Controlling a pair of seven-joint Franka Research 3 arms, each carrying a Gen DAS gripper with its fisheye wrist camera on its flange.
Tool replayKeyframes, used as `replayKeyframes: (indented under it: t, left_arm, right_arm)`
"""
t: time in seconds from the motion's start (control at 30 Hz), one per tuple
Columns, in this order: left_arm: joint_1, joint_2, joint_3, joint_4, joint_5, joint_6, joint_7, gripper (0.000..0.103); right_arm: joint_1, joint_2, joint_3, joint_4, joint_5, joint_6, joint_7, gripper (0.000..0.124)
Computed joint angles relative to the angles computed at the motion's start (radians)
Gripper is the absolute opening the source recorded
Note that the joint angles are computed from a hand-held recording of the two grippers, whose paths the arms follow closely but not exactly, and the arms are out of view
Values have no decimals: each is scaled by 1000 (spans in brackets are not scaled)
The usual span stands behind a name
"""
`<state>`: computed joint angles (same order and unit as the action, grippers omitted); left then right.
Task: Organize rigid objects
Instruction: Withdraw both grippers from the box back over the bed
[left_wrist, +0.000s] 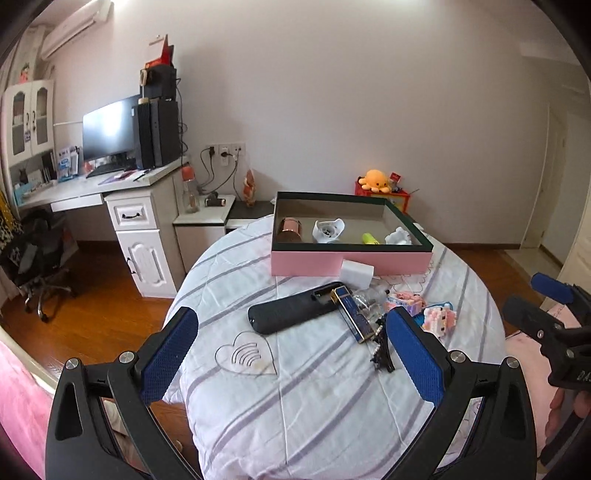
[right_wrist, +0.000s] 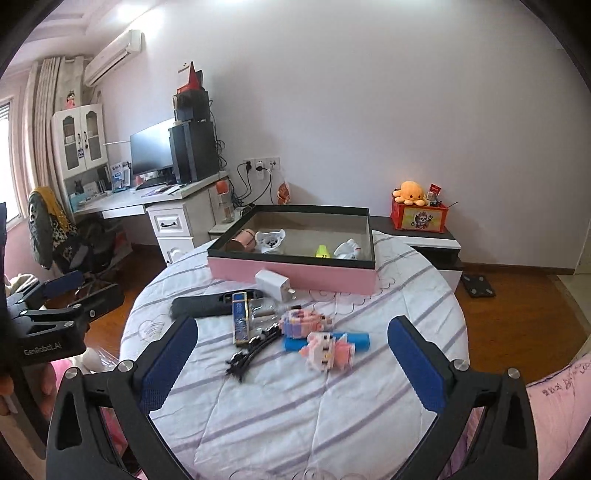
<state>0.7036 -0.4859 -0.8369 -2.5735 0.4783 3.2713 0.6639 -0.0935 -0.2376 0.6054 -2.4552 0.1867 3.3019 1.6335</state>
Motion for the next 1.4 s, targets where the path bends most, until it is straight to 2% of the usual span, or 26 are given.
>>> replayKeyframes:
  t: [0.17,0.27,0.33,0.53,0.77,1.0,1.4]
  left_arm:
    - [-11,-82,3,-35,-13,19,-19,103]
    - [-44,-105,31,-51,-25,25,-8,103]
    - [-44,-132,30,-62,-39,30,-9,103]
    - [-45,-185,23,-80,-57,28,-5,103]
    - [-63,-176,32,-79,-51,21,8,103]
    - [-55,-141,12,-58,-34,7,15,103]
    - [5,-91,-41,-27,7,-27,-10,103]
  right_arm:
    - [18,-50,-7,-33,0,-3,17,103]
    - [12,-75,6,-48,6,7,23,103]
    - [-15,-95,36,-60,17,23,29,103]
    - [5,-119,27,-76,41,22,20,103]
    - [18,-123,14,-79,39,6,24,103]
    - [21,-112,-2,-81,21,-2,39,103]
    - [44,-53,-43,-67,-19,-25,60,103]
